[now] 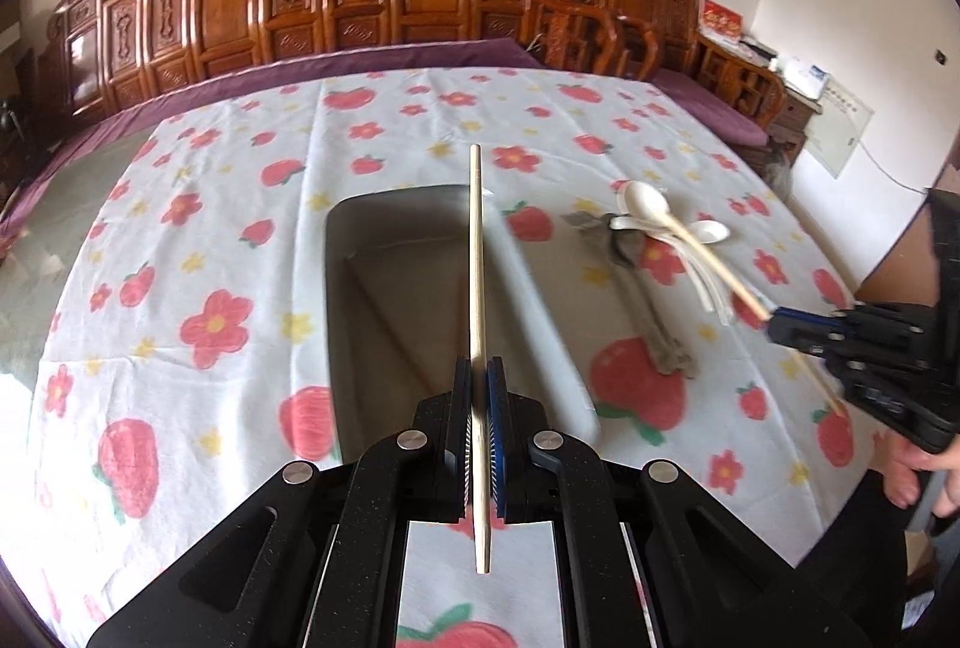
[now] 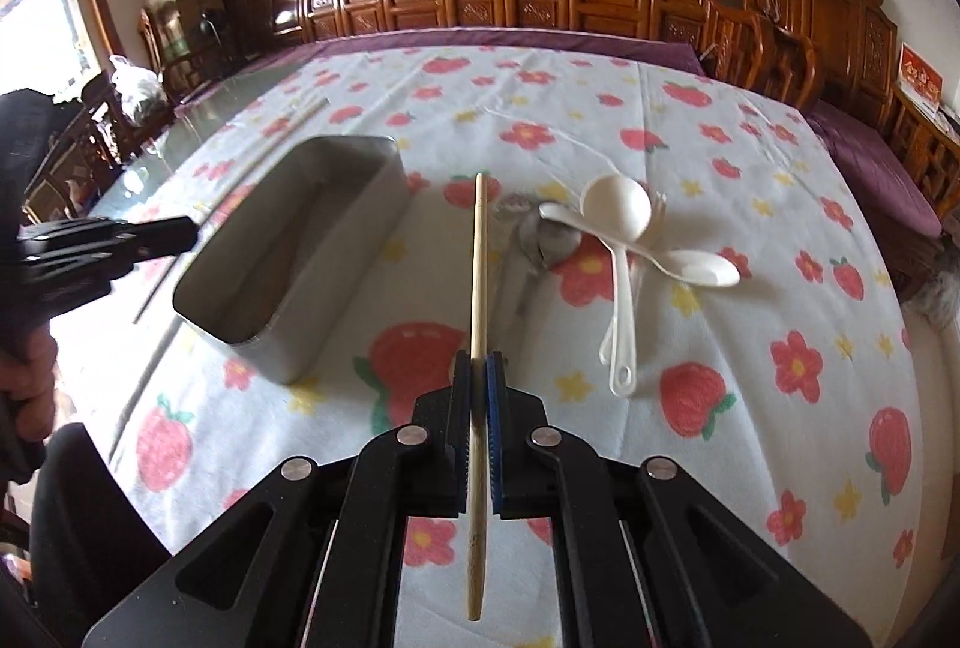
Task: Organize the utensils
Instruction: 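Lift the second chopstick with the right tool and carry it over the tray, then lower the chopstick into the metal tray and open the right tool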
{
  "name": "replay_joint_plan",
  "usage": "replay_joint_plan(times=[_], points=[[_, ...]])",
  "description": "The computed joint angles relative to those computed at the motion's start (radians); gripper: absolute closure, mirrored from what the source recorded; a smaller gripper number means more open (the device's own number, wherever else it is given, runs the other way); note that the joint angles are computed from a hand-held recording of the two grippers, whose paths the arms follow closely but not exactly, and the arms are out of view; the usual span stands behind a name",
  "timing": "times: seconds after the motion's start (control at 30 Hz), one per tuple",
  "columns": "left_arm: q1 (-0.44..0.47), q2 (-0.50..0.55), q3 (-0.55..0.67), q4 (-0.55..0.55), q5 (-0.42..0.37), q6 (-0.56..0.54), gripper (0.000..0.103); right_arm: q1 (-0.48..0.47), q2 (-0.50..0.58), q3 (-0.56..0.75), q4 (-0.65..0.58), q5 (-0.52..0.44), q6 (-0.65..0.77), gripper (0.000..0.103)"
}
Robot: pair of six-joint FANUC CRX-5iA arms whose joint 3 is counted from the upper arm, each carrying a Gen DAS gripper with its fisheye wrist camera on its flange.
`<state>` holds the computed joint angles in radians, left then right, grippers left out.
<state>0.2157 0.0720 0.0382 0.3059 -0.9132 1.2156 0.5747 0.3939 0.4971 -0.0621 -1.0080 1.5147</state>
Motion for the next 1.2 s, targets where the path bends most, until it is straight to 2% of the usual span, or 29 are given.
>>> replay_joint_plan(times=[0.23, 0.43, 0.7, 0.77, 0.83, 0.97, 1.03, 1.17, 1.2], points=[[-0.008, 0.089, 0.101, -0.080, -0.066, 0.059, 0.099, 0.009, 0.010, 0.035, -0.020, -0.011, 0.016, 0.097], [-0.012, 0.144, 0.151, -0.094, -0.105, 0.076, 0.099, 0.014, 0.011, 0.043, -0.029, -0.009, 0.024, 0.097], [-0.008, 0.138, 0.141, -0.084, -0.085, 0.082, 0.097, 0.024, 0.026, 0.071, -0.030, -0.022, 0.028, 0.097], [0.001, 0.123, 0.125, -0.073, -0.075, 0.075, 0.091, 0.027, 0.031, 0.082, -0.036, -0.026, 0.029, 0.097], [0.017, 0.098, 0.094, -0.049, -0.053, 0.064, 0.081, 0.033, 0.039, 0.097, -0.041, -0.030, 0.033, 0.097], [0.054, 0.038, 0.032, -0.012, -0.023, 0.026, 0.075, 0.051, 0.064, 0.143, -0.059, -0.041, 0.038, 0.097], [0.069, 0.007, 0.002, 0.000, -0.001, -0.003, 0.062, 0.063, 0.085, 0.177, -0.068, -0.053, 0.041, 0.097], [0.109, -0.035, -0.031, 0.033, 0.014, -0.033, 0.058, 0.087, 0.142, 0.265, -0.082, -0.088, 0.040, 0.097], [0.119, -0.044, -0.035, 0.037, 0.018, -0.039, 0.055, 0.092, 0.155, 0.283, -0.083, -0.096, 0.037, 0.097]])
